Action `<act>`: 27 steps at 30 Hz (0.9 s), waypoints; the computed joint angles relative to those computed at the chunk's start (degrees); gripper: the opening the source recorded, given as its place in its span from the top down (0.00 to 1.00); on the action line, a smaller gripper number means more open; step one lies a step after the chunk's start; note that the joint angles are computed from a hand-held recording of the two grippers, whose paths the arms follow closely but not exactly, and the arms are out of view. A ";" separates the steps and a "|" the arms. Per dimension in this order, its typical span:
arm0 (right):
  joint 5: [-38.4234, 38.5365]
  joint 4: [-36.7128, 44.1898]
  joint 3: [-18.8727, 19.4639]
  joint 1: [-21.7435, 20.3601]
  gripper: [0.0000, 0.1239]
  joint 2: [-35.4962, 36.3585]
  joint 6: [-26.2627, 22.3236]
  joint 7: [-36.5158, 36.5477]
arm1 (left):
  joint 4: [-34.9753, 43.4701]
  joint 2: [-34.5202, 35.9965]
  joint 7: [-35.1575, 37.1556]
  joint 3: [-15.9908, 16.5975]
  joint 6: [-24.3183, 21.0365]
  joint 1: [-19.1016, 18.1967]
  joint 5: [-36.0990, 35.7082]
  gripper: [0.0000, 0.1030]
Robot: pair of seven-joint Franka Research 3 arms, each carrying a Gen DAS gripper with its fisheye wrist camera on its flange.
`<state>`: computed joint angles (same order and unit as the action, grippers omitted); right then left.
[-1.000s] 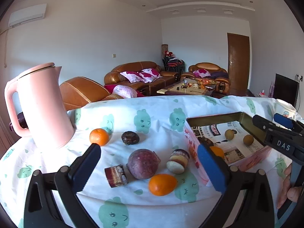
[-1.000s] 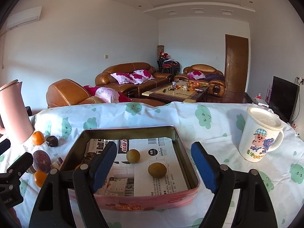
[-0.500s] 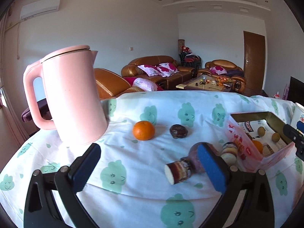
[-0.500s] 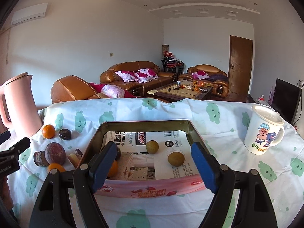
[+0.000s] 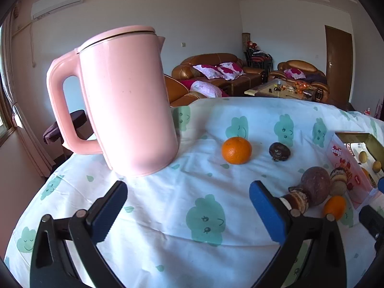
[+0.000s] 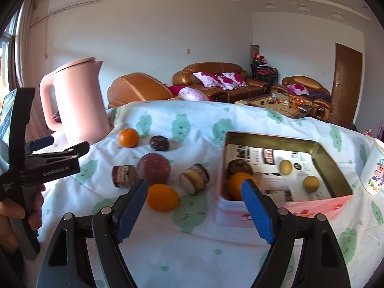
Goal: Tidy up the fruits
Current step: 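Grasp the large orange with the right tool while the left tool grasps a chocolate cake roll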
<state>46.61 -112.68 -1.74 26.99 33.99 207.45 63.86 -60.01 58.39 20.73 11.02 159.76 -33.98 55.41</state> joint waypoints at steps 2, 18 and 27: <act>1.85 2.37 -1.34 1.53 0.40 0.73 -4.73 -1.10 | -0.17 -0.12 0.41 -0.06 0.08 0.16 -0.01 0.00; -2.89 14.37 -28.45 19.40 0.60 11.20 -32.94 20.01 | 0.16 -0.04 2.95 0.20 0.95 -0.35 1.40 0.00; -7.77 9.26 -14.93 10.23 0.63 5.55 -20.78 14.62 | 0.38 0.54 7.03 -0.43 3.61 -0.12 1.30 0.00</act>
<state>38.84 -103.42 -16.67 37.21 39.54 186.67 78.48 -59.63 58.93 27.76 10.59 163.37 -34.10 56.71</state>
